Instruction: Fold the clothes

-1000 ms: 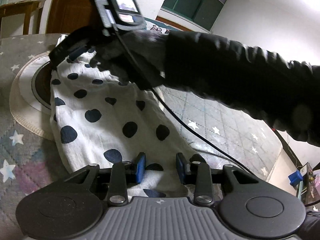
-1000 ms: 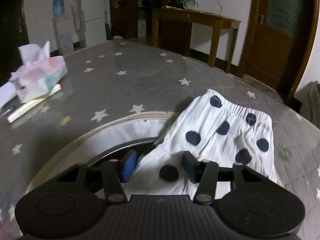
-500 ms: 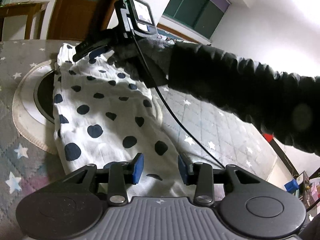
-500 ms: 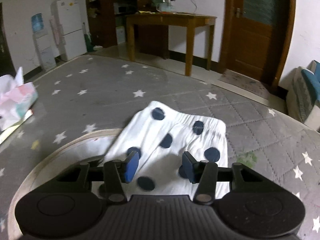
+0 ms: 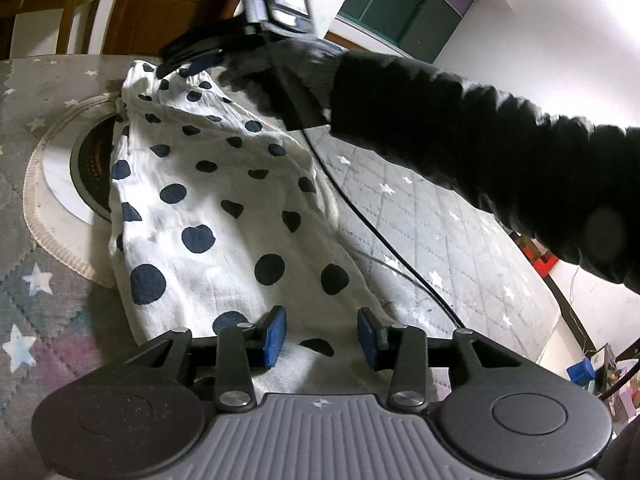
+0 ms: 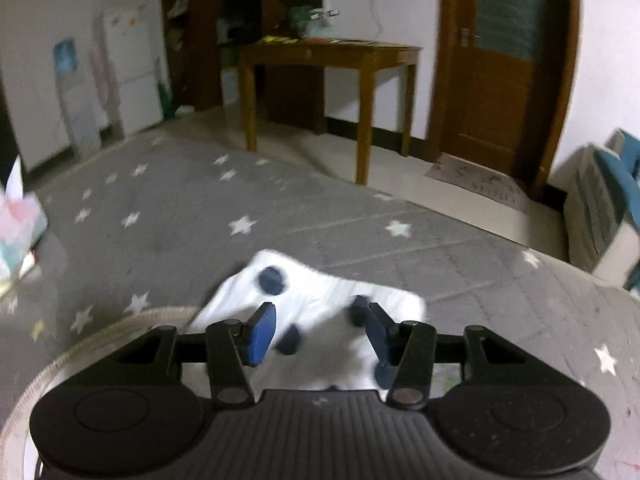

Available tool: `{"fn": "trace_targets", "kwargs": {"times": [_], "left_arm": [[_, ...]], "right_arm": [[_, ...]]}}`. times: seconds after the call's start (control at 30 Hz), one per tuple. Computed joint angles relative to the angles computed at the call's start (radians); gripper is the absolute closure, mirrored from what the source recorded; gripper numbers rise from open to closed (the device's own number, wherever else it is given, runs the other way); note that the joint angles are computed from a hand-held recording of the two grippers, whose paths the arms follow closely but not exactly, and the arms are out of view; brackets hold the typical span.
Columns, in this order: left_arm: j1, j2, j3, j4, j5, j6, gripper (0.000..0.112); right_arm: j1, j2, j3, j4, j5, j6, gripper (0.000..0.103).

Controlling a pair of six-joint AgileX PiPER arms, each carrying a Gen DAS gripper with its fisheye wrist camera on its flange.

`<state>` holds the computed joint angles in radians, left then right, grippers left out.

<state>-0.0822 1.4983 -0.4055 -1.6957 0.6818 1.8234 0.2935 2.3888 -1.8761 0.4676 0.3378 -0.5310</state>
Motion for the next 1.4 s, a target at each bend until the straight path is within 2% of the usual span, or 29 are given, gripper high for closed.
{"fn": "trace_targets", "kwargs": {"times": [0.17, 0.3, 0.33, 0.43, 0.6, 0.7, 0.73, 0.83, 1.0, 1.17, 1.4], "left_arm": [[0.020, -0.040, 0.002, 0.012, 0.005, -0.026, 0.065], [0.027, -0.047, -0.010, 0.015, 0.000, -0.048, 0.062], [0.024, -0.044, -0.014, 0.015, -0.006, -0.053, 0.062], [0.013, -0.035, -0.026, 0.016, -0.028, -0.067, 0.062], [0.003, -0.043, -0.032, 0.031, -0.051, -0.100, 0.062], [0.003, -0.065, -0.027, 0.043, -0.064, -0.123, 0.061], [0.004, -0.074, -0.024, 0.047, -0.069, -0.130, 0.061], [0.007, -0.108, -0.015, 0.062, -0.087, -0.156, 0.059], [0.007, -0.164, 0.009, 0.074, -0.138, -0.190, 0.057], [0.004, -0.227, 0.044, 0.083, -0.202, -0.237, 0.054], [-0.008, -0.298, 0.102, 0.073, -0.295, -0.293, 0.054]], "right_arm": [[-0.064, 0.017, -0.017, 0.080, 0.020, -0.045, 0.052], [-0.110, 0.022, 0.004, 0.335, 0.025, -0.251, 0.052], [-0.119, 0.027, -0.001, 0.356, 0.035, -0.261, 0.052], [-0.128, 0.074, -0.077, 0.281, 0.087, -0.210, 0.052], [-0.141, 0.109, -0.103, 0.387, 0.102, -0.295, 0.053], [-0.143, 0.105, -0.088, 0.444, 0.109, -0.352, 0.067], [-0.143, 0.103, -0.087, 0.443, 0.112, -0.348, 0.077], [-0.149, 0.084, -0.061, 0.506, 0.114, -0.390, 0.086], [-0.146, -0.005, 0.054, 0.655, 0.081, -0.544, 0.088], [-0.145, -0.147, 0.221, 0.867, 0.083, -0.761, 0.088], [-0.154, -0.400, 0.542, 1.105, 0.142, -1.037, 0.088]]}}
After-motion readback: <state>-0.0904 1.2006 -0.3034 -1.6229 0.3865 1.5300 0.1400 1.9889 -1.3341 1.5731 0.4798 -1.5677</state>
